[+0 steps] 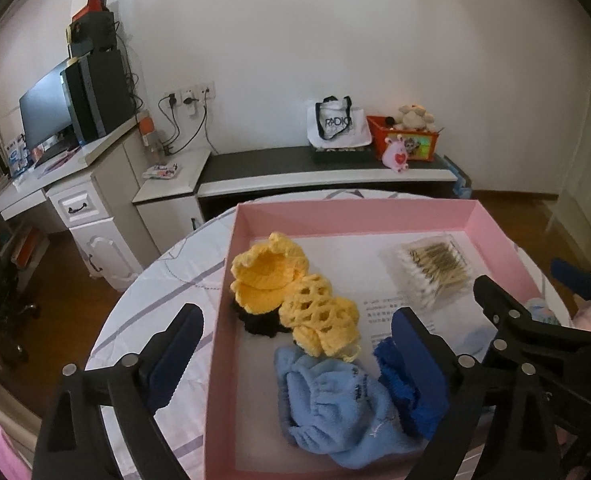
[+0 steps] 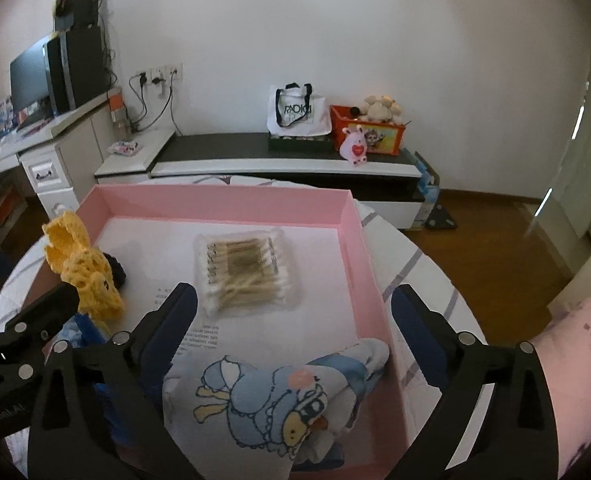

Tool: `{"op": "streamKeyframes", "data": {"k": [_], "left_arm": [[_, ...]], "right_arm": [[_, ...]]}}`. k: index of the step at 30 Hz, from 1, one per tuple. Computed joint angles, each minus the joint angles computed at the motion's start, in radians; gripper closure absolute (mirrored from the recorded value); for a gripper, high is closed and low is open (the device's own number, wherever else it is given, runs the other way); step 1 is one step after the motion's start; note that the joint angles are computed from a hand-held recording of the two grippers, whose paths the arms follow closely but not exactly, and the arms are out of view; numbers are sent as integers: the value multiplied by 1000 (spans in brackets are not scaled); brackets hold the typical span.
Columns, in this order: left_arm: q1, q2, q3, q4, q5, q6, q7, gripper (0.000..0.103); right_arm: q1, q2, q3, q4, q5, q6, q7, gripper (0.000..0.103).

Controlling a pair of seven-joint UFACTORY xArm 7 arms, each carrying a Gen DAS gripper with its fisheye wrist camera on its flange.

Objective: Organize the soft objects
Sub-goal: 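Lower the crochet item and swab pack into the pink tray and open both grippers, then pull both tools back up and away from the pink tray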

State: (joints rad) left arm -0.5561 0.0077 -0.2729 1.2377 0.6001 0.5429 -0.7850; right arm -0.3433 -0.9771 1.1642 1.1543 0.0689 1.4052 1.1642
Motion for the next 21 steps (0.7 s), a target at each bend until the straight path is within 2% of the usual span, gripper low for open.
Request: {"op": "streamKeyframes", "data": {"k": [11, 21], "left_arm": [[12, -30, -7, -5, -57, 53, 27, 2], [24, -48, -15, -17, -100, 56, 66, 2]], "right_arm": [[-27, -3, 19, 13, 28, 5, -23, 5], [-35, -16, 22, 17, 46, 11, -32, 5]]}}
